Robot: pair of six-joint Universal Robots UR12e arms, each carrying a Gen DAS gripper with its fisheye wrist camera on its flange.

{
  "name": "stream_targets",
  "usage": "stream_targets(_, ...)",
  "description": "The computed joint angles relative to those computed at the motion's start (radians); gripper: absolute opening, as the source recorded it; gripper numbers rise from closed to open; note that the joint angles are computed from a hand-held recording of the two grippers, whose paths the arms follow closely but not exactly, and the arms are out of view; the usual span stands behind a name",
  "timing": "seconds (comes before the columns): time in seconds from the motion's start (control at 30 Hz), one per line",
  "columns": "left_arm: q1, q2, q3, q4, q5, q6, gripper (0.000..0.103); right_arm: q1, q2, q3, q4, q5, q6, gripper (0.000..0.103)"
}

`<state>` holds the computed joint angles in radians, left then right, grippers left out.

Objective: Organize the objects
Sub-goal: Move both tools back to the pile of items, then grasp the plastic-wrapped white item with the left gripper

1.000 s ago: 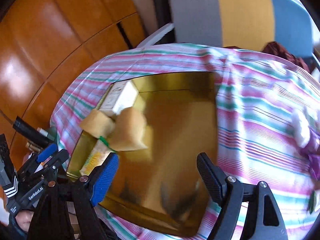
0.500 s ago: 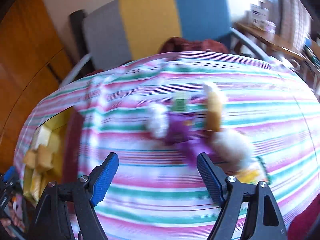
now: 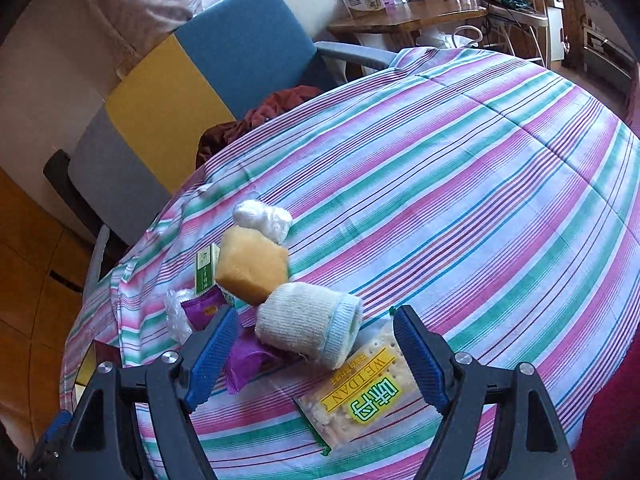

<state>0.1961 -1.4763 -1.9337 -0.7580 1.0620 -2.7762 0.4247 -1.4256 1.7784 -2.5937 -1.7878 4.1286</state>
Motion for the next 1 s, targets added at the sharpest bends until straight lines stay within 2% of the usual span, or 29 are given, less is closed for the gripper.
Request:
stream_targets(0.17, -0.066, -0.083, 0.058, -0.029, 0.045, -0.064, 0.046, -0.023, -0.03, 0.046, -0.044, 0.023, 0.096, 0.082)
stream_targets(0.27, -0.087, -0.129, 0.091, -0.044, 0.05, -0.107, 0.045, -0.031, -0.033, 0.055, -0.057, 0.049, 0.114, 0.082)
stream_targets(0.7, -0.16, -0.282, 0.202, -0.047, 0.033, -0.278, 0.043, -0.034, -0.015, 0.039, -0.05, 0.097, 0.078, 0.082)
stream_targets(0.8, -0.174, -0.307, 0.212, -0.037, 0.043, -0.29, 0.043, -0.032, -0.012, 0.036, -0.056, 0.096, 0.059, 0.082)
stream_targets(0.87, -0.172, -0.312, 0.209, -0.032, 0.037, -0.3, 0.038, -0.031, -0.009, 0.033, -0.068, 0.102, 0.034, 0.079)
stream_targets(0.93, -0.158, -0.304, 0.195, -0.036, 0.003, -0.295, 0.036, -0.03, -0.005, 0.031, -0.086, 0.115, 0.009, 0.074)
stream_targets(1.0, -0.148, -0.282, 0.17, -0.028, 0.003, -0.264, 0.035, -0.028, 0.002, 0.023, -0.093, 0.124, -0.019, 0.07)
